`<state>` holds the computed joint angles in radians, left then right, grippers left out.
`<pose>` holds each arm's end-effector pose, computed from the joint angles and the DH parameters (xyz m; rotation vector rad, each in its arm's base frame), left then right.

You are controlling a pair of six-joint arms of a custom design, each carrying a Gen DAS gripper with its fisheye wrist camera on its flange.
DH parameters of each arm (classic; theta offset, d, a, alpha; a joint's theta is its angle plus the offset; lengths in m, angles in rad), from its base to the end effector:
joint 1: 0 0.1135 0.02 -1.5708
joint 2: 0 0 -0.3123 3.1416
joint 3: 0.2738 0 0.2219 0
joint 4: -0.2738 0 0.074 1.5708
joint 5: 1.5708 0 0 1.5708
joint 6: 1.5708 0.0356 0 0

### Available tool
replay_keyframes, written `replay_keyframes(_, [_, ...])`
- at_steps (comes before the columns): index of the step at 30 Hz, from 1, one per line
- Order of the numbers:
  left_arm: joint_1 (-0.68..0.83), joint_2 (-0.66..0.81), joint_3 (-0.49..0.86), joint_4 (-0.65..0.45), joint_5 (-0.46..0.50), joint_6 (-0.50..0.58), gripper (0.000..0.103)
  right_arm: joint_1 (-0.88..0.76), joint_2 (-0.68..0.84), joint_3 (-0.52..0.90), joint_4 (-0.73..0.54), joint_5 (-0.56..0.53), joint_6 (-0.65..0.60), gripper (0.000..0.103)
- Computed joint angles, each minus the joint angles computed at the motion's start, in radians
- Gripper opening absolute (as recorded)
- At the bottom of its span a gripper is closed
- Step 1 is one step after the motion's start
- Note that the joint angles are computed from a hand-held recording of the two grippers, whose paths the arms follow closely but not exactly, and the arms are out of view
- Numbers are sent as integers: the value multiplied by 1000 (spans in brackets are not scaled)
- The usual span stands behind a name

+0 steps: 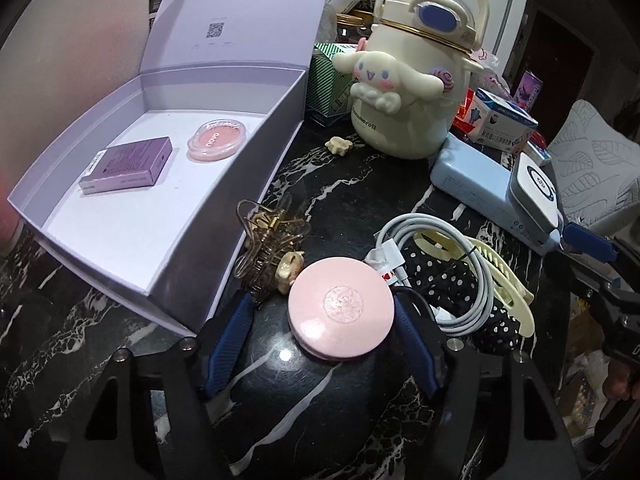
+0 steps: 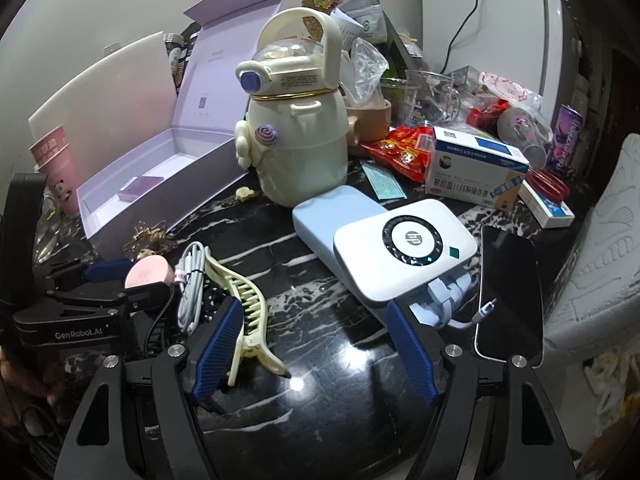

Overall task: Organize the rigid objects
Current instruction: 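Grasp the round pink compact with left tool while right tool grasps the cream hair claw clip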

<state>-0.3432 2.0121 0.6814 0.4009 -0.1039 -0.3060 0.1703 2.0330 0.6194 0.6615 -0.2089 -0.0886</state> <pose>0.3100 -0.1069 0.1150 0.0034 2.4990 -0.1414 0.3254 0.0634 0.1171 -0.4036 2.2842 0.2838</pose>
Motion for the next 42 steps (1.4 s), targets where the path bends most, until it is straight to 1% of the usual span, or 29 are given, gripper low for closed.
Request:
replay_keyframes(2, [-6,-1,3,-3,0,13,60,-5,7,6,-5,-4,2,75])
replay_keyframes(3, [-7,-1,3,-2,0,21,59,-7,10,8,-6,-5,3,75])
replay_keyframes(4, [-7,-1,1,5,4,25,53,-10,13,10,-7,-7,4,75])
replay_keyframes(5, [-8,-2,0,8,7,25,51,-13,15,12,-9,-10,5,75])
replay_keyframes(7, [-10,-2,3,2,4,30,51,-20,21,16,-9,-16,8,75])
replay_keyframes(15, [2,-41,-35,-8,64,4,51,-28,23,12,-3,-34,9,75])
replay_keyframes(25, [-14,-105,-134,4,35,-12,51,1,29,-9,10,-38,4,75])
replay_keyframes(28, [-18,-113,-154,14,21,-14,51,13,53,18,-11,-43,11,74])
replay_keyframes(30, [-15,-115,-166,30,22,-17,51,24,75,58,-60,-48,16,66])
replay_keyframes(31, [-15,-115,-169,35,21,-16,51,29,83,74,-78,-46,16,59])
replay_keyframes(32, [-15,-114,-170,38,19,-15,51,34,89,87,-93,-45,14,56])
replay_keyframes(36, [-17,-110,-174,51,11,-1,51,57,106,128,-135,-26,1,53])
replay_keyframes(40, [-21,-107,-175,60,2,17,51,66,118,160,-178,-30,-12,47])
replay_keyframes(42, [-23,-103,-172,63,-2,23,51,74,118,169,-190,-19,-16,40])
